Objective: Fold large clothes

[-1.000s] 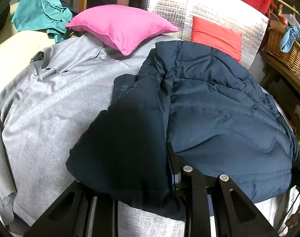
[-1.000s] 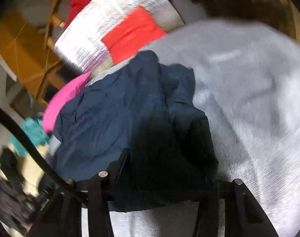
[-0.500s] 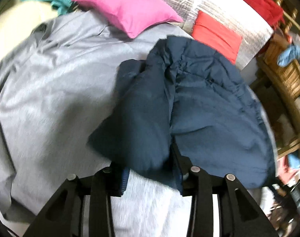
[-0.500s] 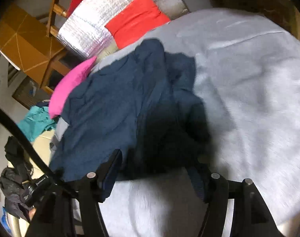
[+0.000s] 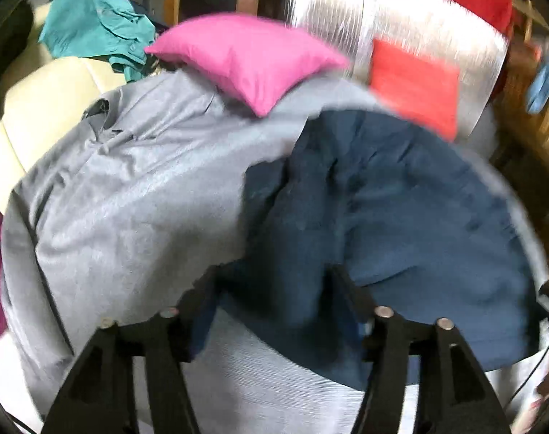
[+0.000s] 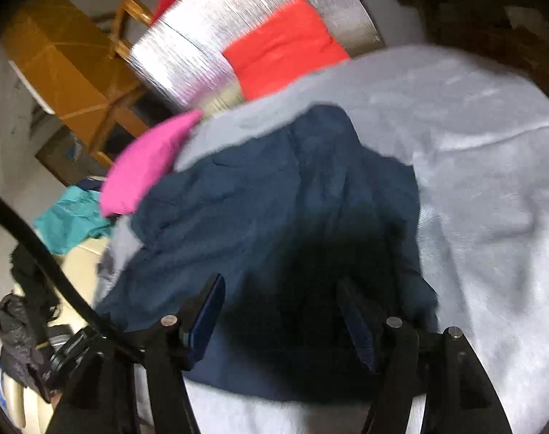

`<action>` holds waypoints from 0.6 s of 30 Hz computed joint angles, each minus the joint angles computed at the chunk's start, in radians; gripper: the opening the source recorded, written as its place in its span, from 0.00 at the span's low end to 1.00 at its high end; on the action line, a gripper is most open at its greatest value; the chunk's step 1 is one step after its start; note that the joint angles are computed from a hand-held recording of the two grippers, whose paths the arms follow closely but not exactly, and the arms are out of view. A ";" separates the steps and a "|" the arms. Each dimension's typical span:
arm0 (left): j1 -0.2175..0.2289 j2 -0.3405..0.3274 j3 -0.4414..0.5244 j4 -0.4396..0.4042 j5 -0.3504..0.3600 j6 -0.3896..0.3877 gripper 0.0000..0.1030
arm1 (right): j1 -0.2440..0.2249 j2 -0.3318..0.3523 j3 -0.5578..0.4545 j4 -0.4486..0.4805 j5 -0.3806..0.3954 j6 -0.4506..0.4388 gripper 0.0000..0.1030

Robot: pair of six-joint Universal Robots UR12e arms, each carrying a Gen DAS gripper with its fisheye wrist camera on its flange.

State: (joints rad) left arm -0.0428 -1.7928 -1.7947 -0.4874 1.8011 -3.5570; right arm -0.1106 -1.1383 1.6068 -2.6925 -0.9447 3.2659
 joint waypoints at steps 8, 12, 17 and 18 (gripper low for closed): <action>0.061 0.040 -0.025 -0.024 -0.124 -0.093 0.65 | -0.003 0.050 -0.075 0.004 0.056 0.052 0.66; 0.066 0.071 -0.035 0.042 -0.030 -0.203 0.65 | 0.002 0.093 -0.138 -0.084 0.052 0.105 0.66; 0.048 0.005 0.071 0.051 0.015 -0.122 0.65 | 0.019 0.154 -0.242 -0.091 0.032 0.164 0.66; 0.046 -0.016 0.097 0.055 -0.010 -0.108 0.65 | 0.019 0.162 -0.259 -0.074 0.037 0.165 0.66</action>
State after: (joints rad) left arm 0.0033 -1.8086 -1.6982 -0.4324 1.7912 -3.6647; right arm -0.0912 -0.9766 1.3474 -2.7660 -0.9073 3.4305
